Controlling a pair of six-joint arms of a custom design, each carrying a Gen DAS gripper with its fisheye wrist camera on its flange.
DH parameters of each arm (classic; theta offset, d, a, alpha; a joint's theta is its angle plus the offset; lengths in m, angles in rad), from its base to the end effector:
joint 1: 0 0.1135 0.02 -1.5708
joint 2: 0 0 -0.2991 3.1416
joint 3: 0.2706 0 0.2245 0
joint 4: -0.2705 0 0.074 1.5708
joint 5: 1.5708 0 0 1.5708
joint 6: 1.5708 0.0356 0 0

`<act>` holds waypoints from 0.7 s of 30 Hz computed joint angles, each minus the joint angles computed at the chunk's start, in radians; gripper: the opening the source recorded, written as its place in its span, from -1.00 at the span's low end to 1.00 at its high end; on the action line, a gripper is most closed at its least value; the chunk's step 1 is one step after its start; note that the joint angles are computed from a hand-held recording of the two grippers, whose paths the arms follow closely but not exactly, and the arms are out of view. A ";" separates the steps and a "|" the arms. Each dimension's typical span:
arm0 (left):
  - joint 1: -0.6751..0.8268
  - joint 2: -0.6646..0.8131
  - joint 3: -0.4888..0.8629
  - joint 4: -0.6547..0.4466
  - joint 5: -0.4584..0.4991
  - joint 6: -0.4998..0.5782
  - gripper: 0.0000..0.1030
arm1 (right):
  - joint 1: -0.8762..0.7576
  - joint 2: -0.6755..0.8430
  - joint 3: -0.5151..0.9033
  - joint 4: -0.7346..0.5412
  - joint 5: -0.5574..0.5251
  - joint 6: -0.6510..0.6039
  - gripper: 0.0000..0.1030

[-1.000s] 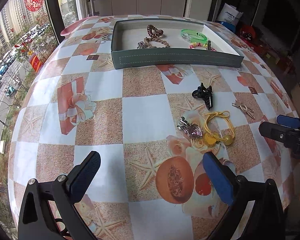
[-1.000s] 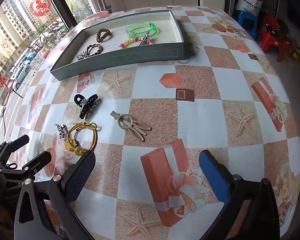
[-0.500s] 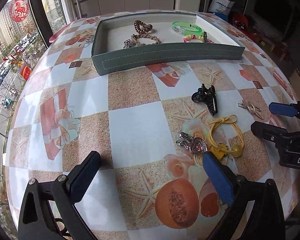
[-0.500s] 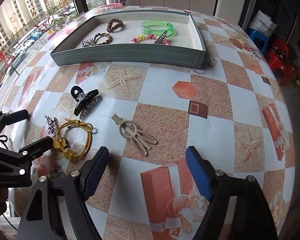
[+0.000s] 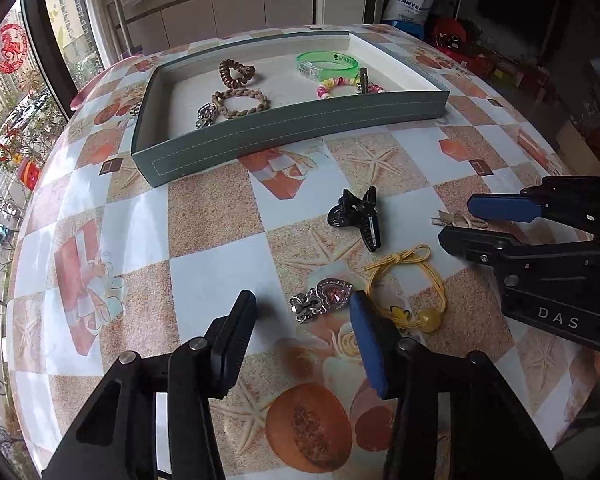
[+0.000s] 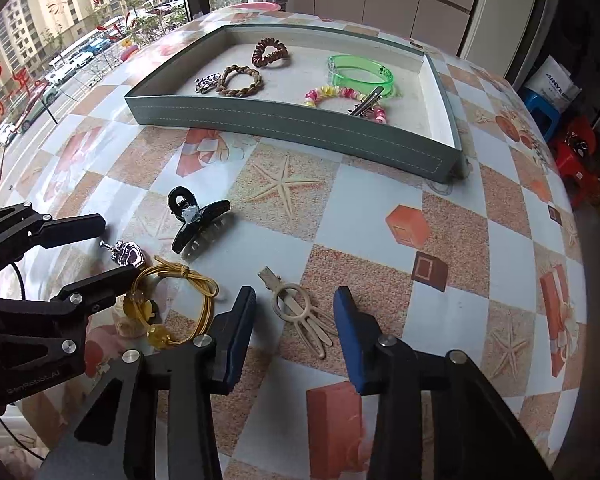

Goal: Organize jewelry
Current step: 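Grasp the silver heart pendant with the left tool while the right tool grasps the silver key ring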

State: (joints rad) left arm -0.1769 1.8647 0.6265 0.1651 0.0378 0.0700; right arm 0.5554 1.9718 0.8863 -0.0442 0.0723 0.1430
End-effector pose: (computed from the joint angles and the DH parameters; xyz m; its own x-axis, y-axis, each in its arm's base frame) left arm 0.2816 -0.0517 0.1186 -0.8493 0.2228 -0.4786 0.2537 0.9673 0.0003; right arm 0.2881 0.1758 0.1265 -0.8317 -0.3488 -0.4320 -0.3851 0.9229 -0.0038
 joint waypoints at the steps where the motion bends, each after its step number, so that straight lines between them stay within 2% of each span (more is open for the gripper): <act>1: -0.008 -0.002 0.003 -0.006 0.001 0.002 -0.05 | 0.001 -0.001 0.000 0.000 -0.001 0.005 -0.22; 3: -0.023 -0.005 0.004 -0.013 -0.006 0.004 -0.17 | 0.003 -0.001 0.000 -0.002 -0.001 0.013 -0.24; 9: -0.033 -0.012 -0.021 0.022 -0.015 -0.013 -0.19 | 0.010 -0.006 0.004 -0.019 -0.007 0.011 -0.60; 21: 0.016 -0.056 -0.064 0.038 0.023 -0.042 -0.19 | -0.026 -0.042 -0.041 0.001 -0.051 0.081 -0.60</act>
